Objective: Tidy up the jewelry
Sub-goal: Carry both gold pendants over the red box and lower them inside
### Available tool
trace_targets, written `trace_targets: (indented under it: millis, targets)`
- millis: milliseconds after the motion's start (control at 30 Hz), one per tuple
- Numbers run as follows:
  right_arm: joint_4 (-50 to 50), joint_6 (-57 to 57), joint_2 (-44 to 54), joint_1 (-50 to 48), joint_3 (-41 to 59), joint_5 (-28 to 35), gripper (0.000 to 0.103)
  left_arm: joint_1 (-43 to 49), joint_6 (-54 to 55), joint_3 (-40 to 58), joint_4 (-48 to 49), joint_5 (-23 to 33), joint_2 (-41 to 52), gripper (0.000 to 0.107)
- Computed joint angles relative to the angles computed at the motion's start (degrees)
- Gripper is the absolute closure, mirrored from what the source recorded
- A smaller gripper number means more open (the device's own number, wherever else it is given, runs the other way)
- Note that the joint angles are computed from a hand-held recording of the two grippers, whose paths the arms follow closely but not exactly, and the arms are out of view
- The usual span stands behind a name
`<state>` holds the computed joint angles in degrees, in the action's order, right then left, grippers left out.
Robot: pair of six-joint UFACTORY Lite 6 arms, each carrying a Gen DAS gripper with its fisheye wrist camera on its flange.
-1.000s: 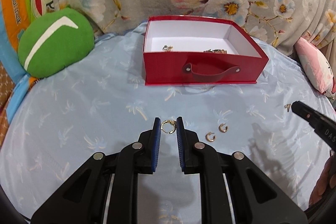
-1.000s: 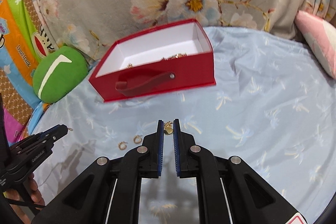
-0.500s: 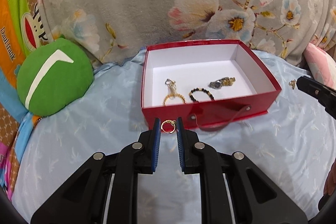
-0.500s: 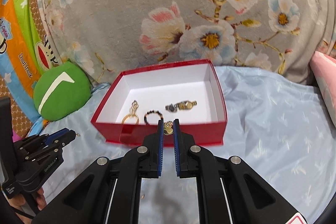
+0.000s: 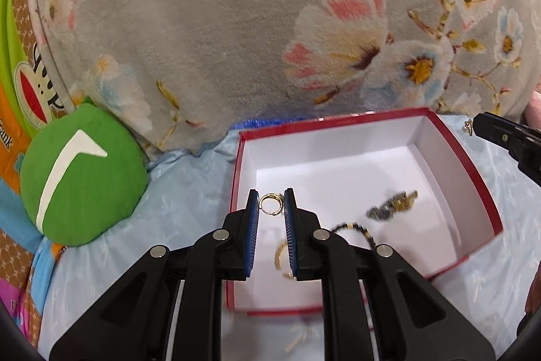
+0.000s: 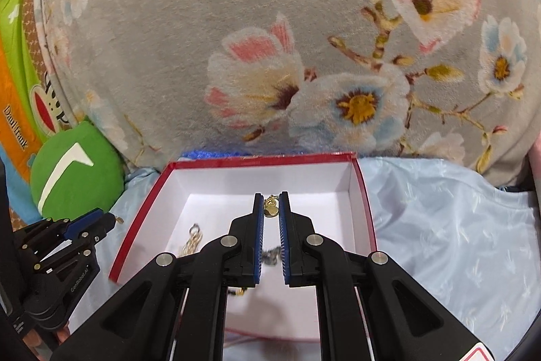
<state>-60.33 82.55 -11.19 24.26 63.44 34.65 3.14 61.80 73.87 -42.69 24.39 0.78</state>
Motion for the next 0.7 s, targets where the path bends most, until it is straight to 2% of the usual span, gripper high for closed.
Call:
trace_targets:
  millis: [333, 467, 633, 700]
  targets:
    - [3.9, -5.6, 14.2, -11.5, 9.0, -12.2, 0.095, -7.9, -23.7, 20.1, 18.6, -3.5, 20.3, 0.093]
    - [3.0, -5.0, 19.8, -12.4, 12.6, -13.4, 0.095, -10.1, -33.6, 30.0, 26.3, -1.7, 28.6, 0.093]
    - [0.2, -2.5, 25.0, -12.6, 15.4, -14.4, 0.095, -13.1, -42.6, 32.1, 35.7, -5.0, 32.7, 0.092]
    - [2.7, -4.6, 26.7, -13.1, 16.1, -15.2, 0.095, -13.0, -41.3, 34.8, 33.8, -3.3, 35.0, 0.092]
